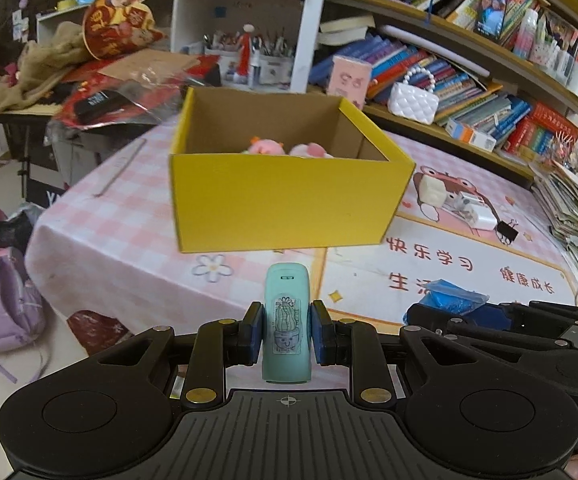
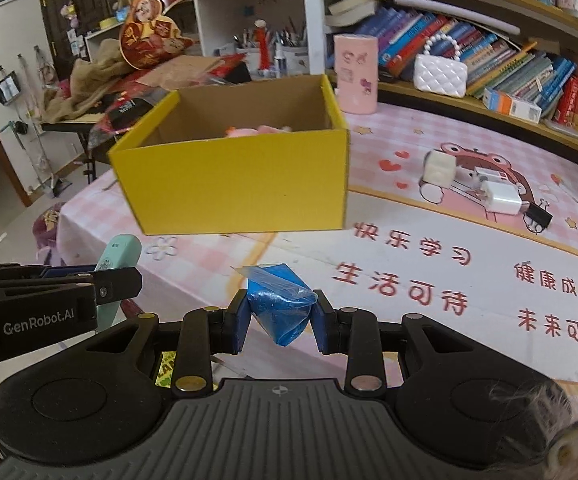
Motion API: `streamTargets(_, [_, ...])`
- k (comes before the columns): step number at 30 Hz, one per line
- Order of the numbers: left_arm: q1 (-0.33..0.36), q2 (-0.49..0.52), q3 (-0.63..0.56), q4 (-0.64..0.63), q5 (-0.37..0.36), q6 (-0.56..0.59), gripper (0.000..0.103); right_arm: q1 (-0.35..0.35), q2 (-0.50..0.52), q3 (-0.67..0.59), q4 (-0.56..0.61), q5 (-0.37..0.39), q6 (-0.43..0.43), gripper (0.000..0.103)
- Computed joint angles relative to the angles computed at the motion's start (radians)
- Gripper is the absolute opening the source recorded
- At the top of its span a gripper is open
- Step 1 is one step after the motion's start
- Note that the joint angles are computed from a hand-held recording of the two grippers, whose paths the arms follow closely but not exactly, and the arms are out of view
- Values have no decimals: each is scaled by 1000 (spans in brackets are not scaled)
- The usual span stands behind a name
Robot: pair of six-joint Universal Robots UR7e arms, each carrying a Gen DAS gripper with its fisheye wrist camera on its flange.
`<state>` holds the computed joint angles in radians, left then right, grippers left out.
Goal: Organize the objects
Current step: 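Carry the mint stamp with the left tool while the right tool carries the blue bag to the box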
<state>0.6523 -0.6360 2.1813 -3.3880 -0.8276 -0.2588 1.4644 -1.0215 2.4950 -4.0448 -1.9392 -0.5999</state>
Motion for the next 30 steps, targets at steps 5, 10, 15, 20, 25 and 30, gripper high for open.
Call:
streamTargets(5, [-3, -31, 52, -43, 8, 9, 23, 42, 46, 10, -61, -24, 16, 30])
streamTargets(10, [-1, -53, 84, -77, 7, 21, 23, 76, 78, 13, -100, -51, 21, 30])
streamTargets(15, [7, -57, 86, -85, -12, 35, 23, 90, 87, 8, -108, -73, 21, 30])
streamTargets(20, [18, -44, 67, -97, -16, 47, 23, 87, 84, -11, -89, -77, 4, 30])
streamTargets(25, [29, -15, 15, -127, 10, 104, 23, 69, 77, -55, -67, -35, -26, 30])
streamTargets(30, [46, 29, -77, -179, 51, 187, 23, 52, 55, -127, -26, 42, -59, 30])
